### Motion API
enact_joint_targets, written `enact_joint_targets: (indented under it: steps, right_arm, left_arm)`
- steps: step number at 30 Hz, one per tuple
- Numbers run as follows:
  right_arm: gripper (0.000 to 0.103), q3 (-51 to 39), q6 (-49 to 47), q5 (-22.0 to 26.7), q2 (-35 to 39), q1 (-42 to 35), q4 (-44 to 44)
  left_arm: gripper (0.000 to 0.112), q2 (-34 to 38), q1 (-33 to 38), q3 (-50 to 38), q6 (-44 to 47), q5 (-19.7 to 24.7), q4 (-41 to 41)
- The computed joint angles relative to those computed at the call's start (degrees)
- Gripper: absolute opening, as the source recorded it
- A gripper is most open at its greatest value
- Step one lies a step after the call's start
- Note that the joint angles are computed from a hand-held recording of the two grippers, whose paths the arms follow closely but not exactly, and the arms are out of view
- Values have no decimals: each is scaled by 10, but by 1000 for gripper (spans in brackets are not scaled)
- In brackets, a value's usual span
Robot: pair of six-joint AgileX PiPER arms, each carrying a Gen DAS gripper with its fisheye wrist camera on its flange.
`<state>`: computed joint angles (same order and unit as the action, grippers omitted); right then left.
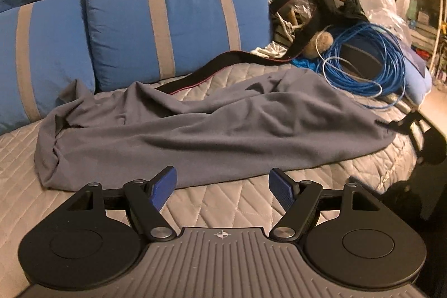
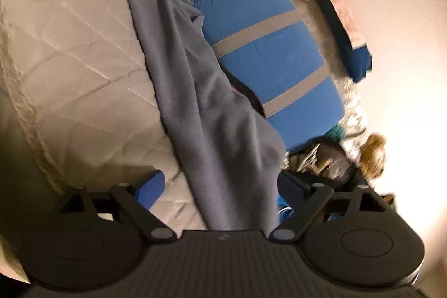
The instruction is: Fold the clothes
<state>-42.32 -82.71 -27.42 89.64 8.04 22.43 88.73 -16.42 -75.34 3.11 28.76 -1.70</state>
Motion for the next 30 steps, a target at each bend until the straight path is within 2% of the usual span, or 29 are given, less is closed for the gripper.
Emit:
enact_joint_targets:
  steps: [4,10,12,15,19,21,24,27,30]
  right_arm:
    - [103,-35,-69,32,14,-1,28]
    - [103,-97,-265,103,29,-16,136]
    - [103,-100,-285,96,35,-23,116]
    - [103,-98,-250,64,54,-38,31]
    - [103,-82,-78,-2,72,-52,-144]
    - [102,-78,-30,-27,79,-51,-186]
    - [102,-78,-7,-71,96,-37,-209]
    - [101,-81,0,-92,104,-18,-204]
    - [94,-84,11,-96,106,-2,-207]
  left_arm:
    - [72,-4,21,-7,29,22,-56]
    - [72,1,28,-20,-2,35,-33]
    - [72,2,31,-24,-9,38,-35]
    - [72,2,34,-29,-7,45,-46]
    - [72,1,32,-31,1,47,-49]
    - [72,3,28,-32,-7,46,-39]
    - [72,5,19,-26,-45,38,-4]
    - [72,8,11,-16,-57,20,8]
    - [72,14,-2,-9,-69,13,34]
